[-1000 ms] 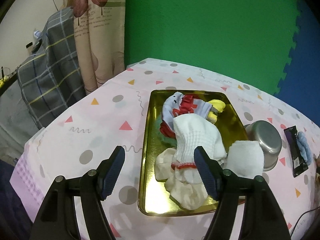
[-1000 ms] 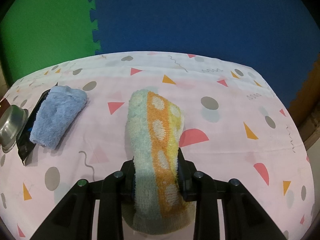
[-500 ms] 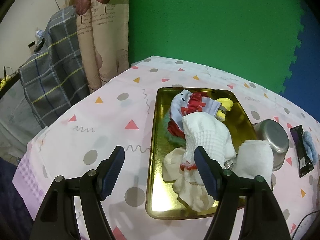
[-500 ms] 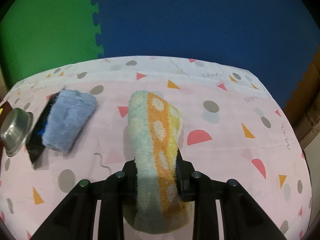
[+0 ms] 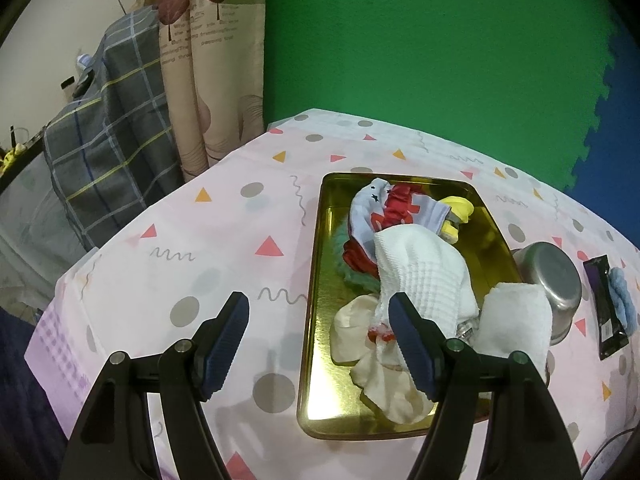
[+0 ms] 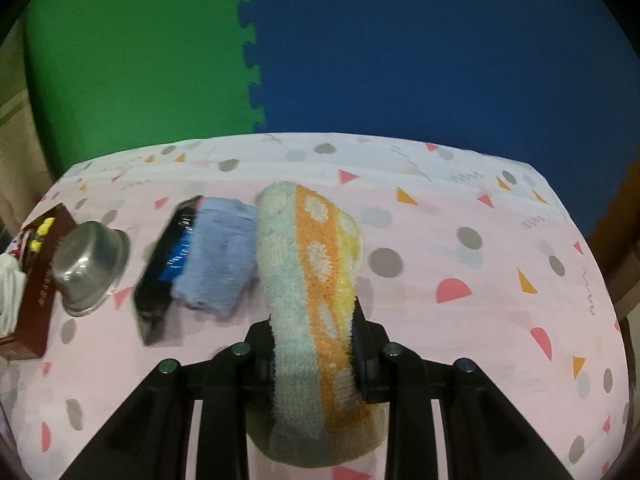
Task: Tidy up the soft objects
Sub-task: 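Move the left gripper back from the tray, then lower the orange-striped towel into the gold tray and open the right gripper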
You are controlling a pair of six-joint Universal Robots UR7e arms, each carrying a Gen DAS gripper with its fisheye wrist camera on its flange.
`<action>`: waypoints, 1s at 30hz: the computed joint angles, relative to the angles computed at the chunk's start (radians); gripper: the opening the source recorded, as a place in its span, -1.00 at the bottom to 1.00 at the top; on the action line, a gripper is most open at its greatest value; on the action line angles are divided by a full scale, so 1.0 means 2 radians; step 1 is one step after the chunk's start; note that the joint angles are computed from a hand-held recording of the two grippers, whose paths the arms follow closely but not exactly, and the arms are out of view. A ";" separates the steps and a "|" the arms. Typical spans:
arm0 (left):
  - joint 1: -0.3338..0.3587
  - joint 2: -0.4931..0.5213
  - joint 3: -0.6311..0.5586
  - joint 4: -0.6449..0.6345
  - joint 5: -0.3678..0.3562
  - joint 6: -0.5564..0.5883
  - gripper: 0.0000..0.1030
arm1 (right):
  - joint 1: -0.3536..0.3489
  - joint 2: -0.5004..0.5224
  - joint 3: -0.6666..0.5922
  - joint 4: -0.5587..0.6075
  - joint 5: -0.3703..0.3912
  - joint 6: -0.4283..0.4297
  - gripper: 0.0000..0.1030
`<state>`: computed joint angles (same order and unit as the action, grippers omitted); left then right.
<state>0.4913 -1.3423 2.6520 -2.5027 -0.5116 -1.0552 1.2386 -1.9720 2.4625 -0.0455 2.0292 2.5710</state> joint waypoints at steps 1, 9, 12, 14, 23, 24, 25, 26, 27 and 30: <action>0.000 -0.001 0.000 0.003 0.000 -0.002 0.35 | 0.014 0.006 -0.002 0.000 0.007 0.004 -0.46; 0.005 -0.014 0.001 0.016 0.003 -0.016 0.36 | 0.130 0.084 -0.027 -0.004 0.062 0.039 -0.46; 0.007 -0.016 -0.002 0.032 0.007 -0.026 0.36 | 0.158 0.113 -0.037 -0.001 0.070 0.051 -0.46; 0.007 -0.018 -0.003 0.041 0.009 -0.033 0.36 | 0.177 0.132 -0.042 -0.002 0.077 0.056 -0.46; 0.008 -0.041 -0.005 0.092 0.026 -0.085 0.51 | 0.246 0.229 -0.078 -0.001 0.086 0.096 -0.46; 0.011 -0.045 -0.006 0.099 0.026 -0.091 0.51 | 0.254 0.242 -0.084 -0.001 0.086 0.099 -0.46; 0.012 -0.047 -0.007 0.104 0.026 -0.096 0.51 | 0.261 0.254 -0.090 0.000 0.085 0.102 -0.46; 0.013 -0.051 -0.008 0.111 0.027 -0.100 0.51 | 0.268 0.269 -0.098 0.001 0.084 0.107 -0.46; 0.014 -0.055 -0.010 0.124 0.029 -0.112 0.51 | 0.275 0.282 -0.105 0.002 0.081 0.111 -0.46; 0.013 -0.063 -0.014 0.166 0.040 -0.148 0.51 | 0.297 0.320 -0.128 0.006 0.078 0.120 -0.46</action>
